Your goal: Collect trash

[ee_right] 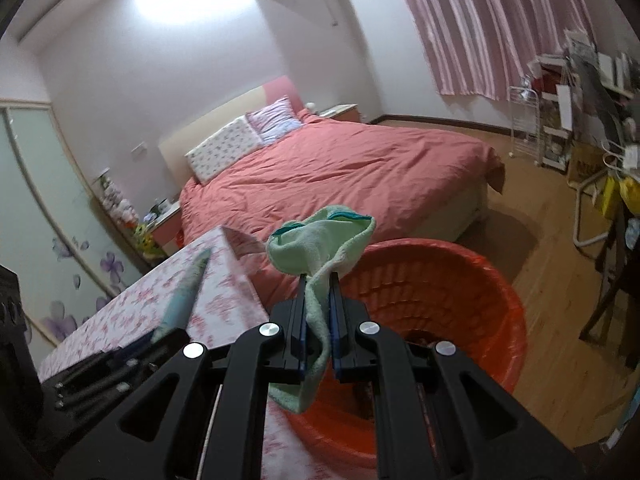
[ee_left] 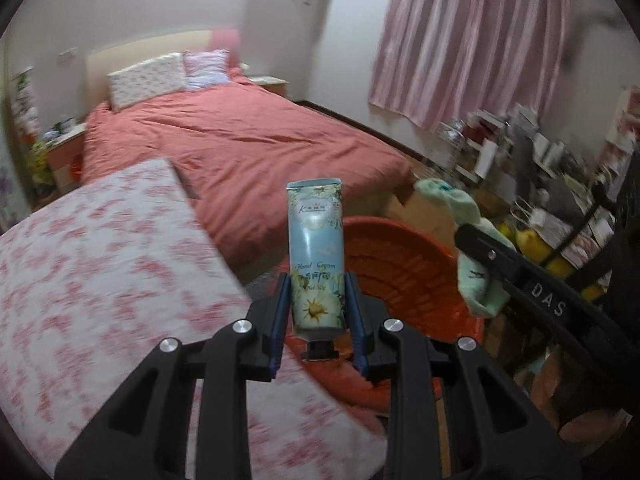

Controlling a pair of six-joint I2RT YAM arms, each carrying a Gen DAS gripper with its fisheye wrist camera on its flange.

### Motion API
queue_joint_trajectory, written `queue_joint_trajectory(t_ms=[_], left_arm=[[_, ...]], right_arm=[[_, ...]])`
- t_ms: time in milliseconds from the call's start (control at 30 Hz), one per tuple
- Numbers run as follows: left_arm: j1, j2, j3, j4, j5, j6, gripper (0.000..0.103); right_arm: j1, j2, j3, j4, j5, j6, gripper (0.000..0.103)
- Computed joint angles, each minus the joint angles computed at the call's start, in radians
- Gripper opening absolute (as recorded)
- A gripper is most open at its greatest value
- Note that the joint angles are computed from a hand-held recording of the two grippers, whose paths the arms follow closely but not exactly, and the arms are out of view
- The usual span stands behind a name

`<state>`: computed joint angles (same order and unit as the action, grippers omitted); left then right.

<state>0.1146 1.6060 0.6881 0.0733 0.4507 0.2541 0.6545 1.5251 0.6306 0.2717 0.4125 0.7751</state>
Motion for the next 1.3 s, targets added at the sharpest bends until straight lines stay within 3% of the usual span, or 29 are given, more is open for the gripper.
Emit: queue_joint_trajectory(t_ms=[167, 200, 267, 367, 500, 633, 700, 767, 833, 1000, 1133, 1300], left_arm=[[-0.128, 0.163, 0.074, 0.045, -0.064, -0.025, 0.029], [-0.145, 0.195, 0.088, 0.06, -0.081, -0.031, 0.033], [-0.165, 0.243, 0.116, 0.068, -0.103, -0.04, 0.045], [-0.17, 0.295, 0.141, 0.079, -0.119, -0.048, 0.052], [-0.133, 0.321, 0.152, 0.075, -0.116, -0.035, 0.071], [-0.085, 0.282, 0.109, 0.1, -0.143, -0.024, 0.097], [-0.047, 0.252, 0.087, 0.1, -0.145, -0.028, 0.099], [-0.014, 0.23, 0.077, 0.076, -0.147, -0.025, 0.099], [0.021, 0.204, 0.073, 0.037, -0.166, -0.015, 0.099], [0.135, 0.13, 0.024, -0.012, -0.14, 0.035, 0.099], [0.264, 0.054, -0.028, -0.054, -0.116, 0.089, 0.099], [0.443, -0.049, -0.102, -0.088, -0.058, 0.2, 0.099]], right_arm=[[-0.104, 0.054, -0.036, 0.082, -0.104, 0.008, 0.011], [-0.116, 0.063, -0.043, 0.094, -0.119, 0.014, 0.014], [-0.146, 0.091, -0.051, 0.118, -0.159, 0.027, 0.029], [-0.171, 0.118, -0.068, 0.15, -0.189, 0.036, 0.034], [-0.163, 0.116, -0.074, 0.136, -0.177, 0.031, 0.045], [-0.083, 0.072, -0.068, 0.06, -0.03, 0.012, 0.073], [-0.058, 0.057, -0.057, 0.021, 0.032, 0.002, 0.084], [0.008, 0.036, -0.022, -0.083, 0.159, 0.015, 0.097], [0.067, 0.02, 0.008, -0.175, 0.274, 0.032, 0.101], [0.133, -0.01, 0.076, -0.396, 0.384, 0.102, 0.101], [0.178, -0.069, 0.049, -0.434, 0.383, 0.144, 0.101], [0.3, -0.105, 0.032, -0.464, 0.496, 0.199, 0.101]])
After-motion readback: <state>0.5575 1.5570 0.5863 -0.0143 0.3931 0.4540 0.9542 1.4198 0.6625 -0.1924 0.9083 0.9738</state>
